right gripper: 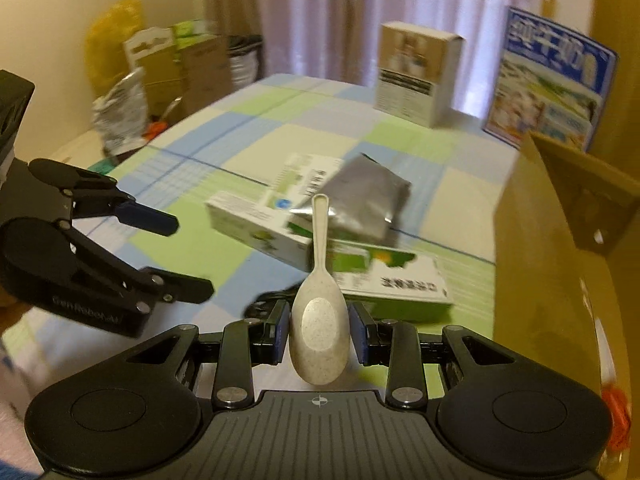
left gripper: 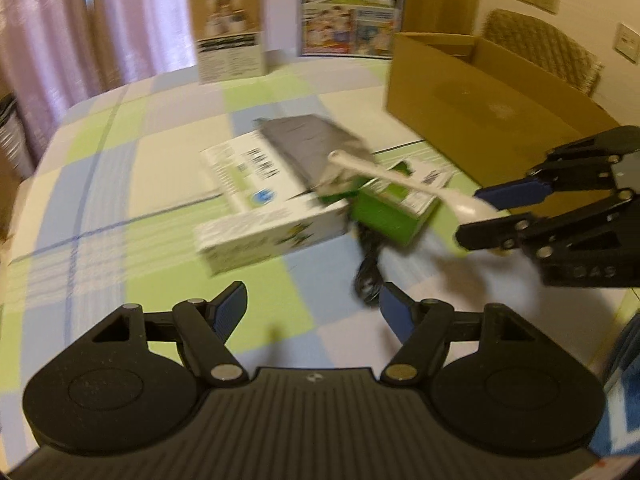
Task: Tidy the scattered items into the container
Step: 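Close right tool on the white plastic spoon handle, then grasp black cable with left tool while right tool holds the spoon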
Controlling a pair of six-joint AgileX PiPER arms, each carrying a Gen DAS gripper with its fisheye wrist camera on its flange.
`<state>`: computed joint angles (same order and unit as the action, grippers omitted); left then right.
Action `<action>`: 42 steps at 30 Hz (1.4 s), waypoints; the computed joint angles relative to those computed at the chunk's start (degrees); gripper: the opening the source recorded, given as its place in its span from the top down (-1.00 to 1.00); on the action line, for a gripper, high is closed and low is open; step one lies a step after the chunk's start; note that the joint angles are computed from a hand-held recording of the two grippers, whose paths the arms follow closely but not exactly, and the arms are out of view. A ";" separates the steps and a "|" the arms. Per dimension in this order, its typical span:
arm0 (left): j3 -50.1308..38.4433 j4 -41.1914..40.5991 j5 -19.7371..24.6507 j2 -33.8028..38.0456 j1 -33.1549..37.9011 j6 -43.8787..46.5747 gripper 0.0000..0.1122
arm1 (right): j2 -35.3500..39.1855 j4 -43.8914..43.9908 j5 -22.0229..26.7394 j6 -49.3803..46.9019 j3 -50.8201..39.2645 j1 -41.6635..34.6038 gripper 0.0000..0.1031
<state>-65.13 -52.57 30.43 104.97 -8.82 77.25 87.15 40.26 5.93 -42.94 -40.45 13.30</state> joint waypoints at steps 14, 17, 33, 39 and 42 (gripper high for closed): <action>-10.65 4.35 -0.42 12.57 -7.76 -2.09 0.38 | 0.97 42.51 -1.31 -38.25 1.81 -4.74 0.43; -11.58 5.49 -1.55 13.76 -8.69 -3.51 0.60 | 1.15 50.97 -1.24 -45.79 2.18 -5.03 0.43; -3.22 20.68 -0.54 3.80 -4.70 -15.69 0.80 | 0.58 40.69 2.51 -36.60 2.69 -4.34 0.43; 0.12 18.70 -2.49 3.10 -3.79 -13.39 0.68 | 1.91 29.38 2.43 -26.22 2.02 -2.51 0.43; 0.38 18.36 -3.48 3.40 -4.29 -13.74 0.62 | 3.40 21.47 3.48 -18.26 1.03 -2.97 0.43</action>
<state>-64.75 -34.21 26.95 108.37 -13.11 63.51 90.55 61.73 9.41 -61.20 -39.42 10.33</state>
